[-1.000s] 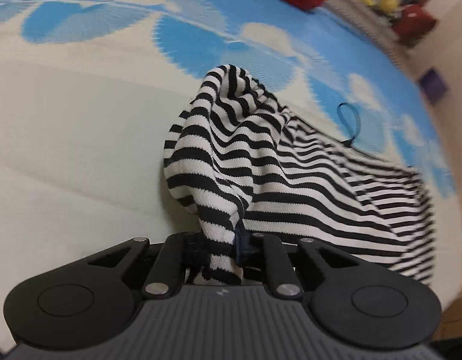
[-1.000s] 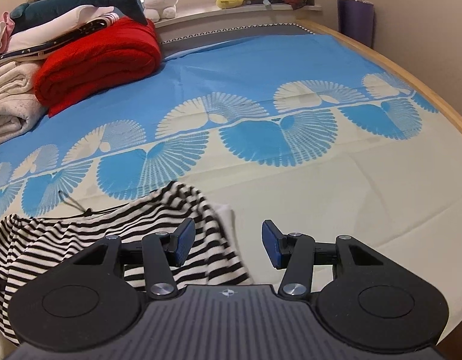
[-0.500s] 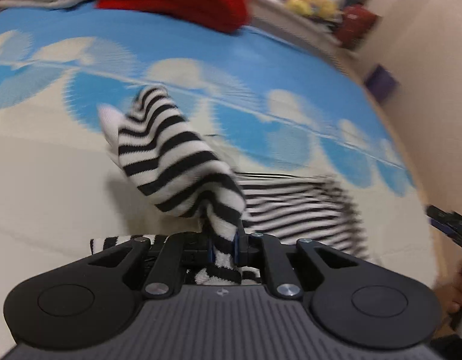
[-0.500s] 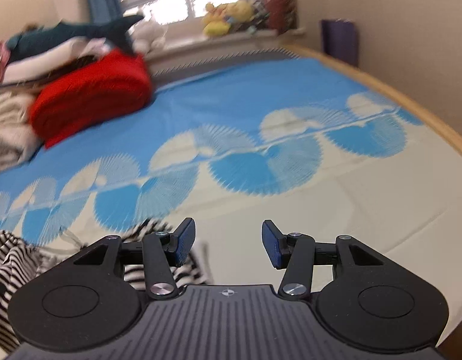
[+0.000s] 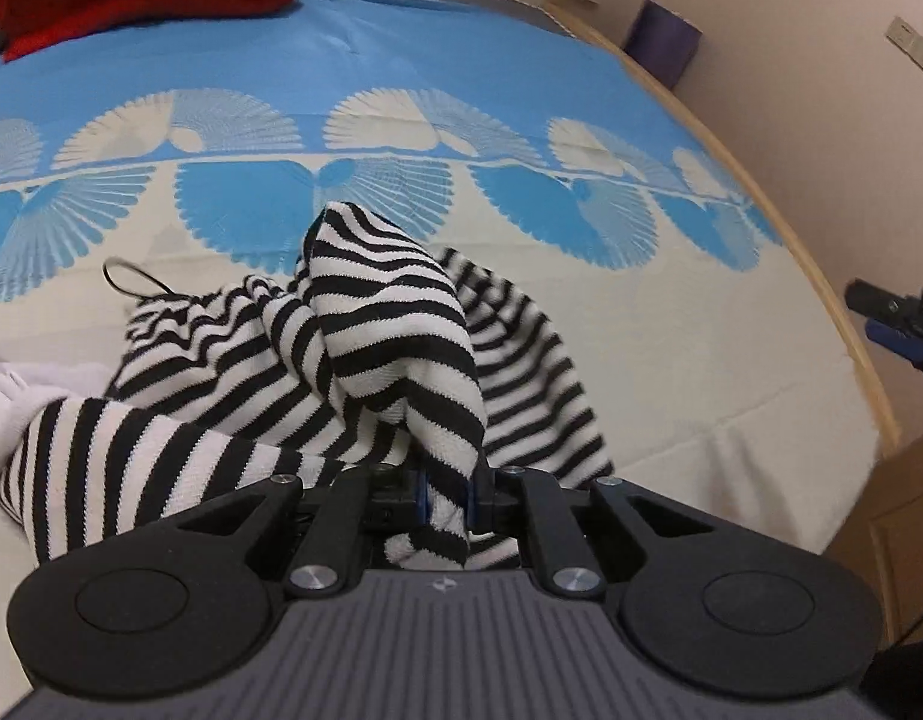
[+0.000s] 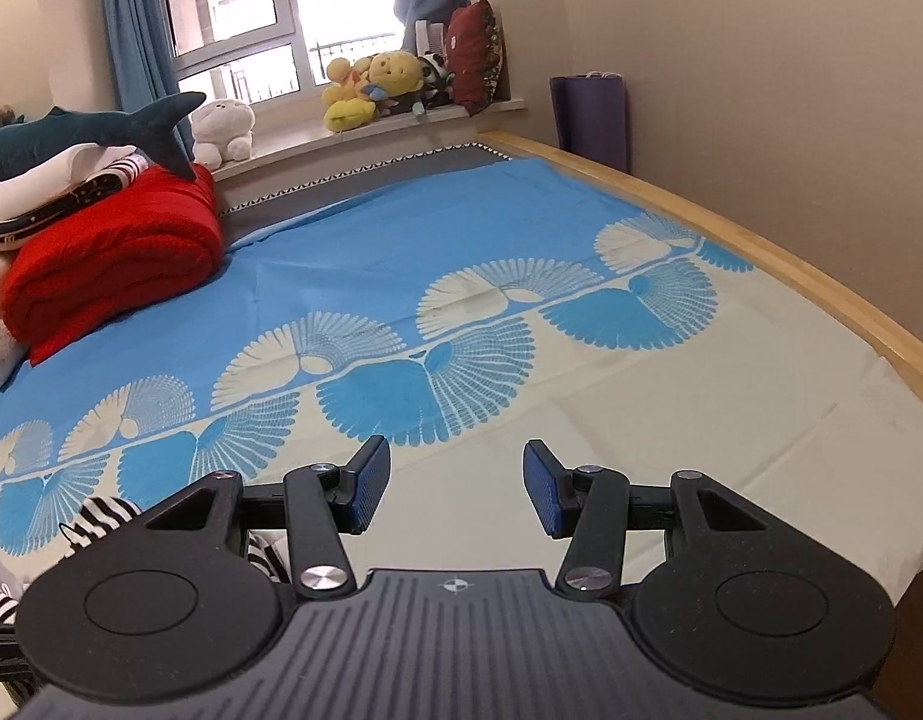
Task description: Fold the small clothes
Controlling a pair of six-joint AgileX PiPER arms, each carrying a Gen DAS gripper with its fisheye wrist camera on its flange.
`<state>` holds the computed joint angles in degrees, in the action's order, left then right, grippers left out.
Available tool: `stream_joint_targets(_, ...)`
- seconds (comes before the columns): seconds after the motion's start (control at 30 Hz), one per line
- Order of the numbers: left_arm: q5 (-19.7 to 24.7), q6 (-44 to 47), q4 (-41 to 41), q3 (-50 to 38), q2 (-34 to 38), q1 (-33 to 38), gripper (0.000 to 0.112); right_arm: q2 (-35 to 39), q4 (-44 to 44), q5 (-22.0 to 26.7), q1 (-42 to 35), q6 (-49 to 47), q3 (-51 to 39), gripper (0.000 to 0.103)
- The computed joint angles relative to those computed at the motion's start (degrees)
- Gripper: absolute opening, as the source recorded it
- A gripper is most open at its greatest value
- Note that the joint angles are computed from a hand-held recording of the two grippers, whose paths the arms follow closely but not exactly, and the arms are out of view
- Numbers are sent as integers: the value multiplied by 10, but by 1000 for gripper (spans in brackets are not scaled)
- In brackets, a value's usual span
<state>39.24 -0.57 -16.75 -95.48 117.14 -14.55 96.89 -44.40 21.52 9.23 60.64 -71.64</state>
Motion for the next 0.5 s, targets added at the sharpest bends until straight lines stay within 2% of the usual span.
stream_joint_targets(0.17,-24,40,-30,53,-57,64,12,9,43,-7,3,-46,-13,51)
stream_joint_targets(0.3,-16,100,-65,105,-117,157,12,19,59,-14,17,-56,-28,51)
stream_joint_targets(0.4,12,153,-104,129,-127,244,14,27,72,-18,31,-61,-40,51)
stream_joint_targets(0.5,71,185,-134,116,-85,328,28,37,80,-18,47,-72,-56,51)
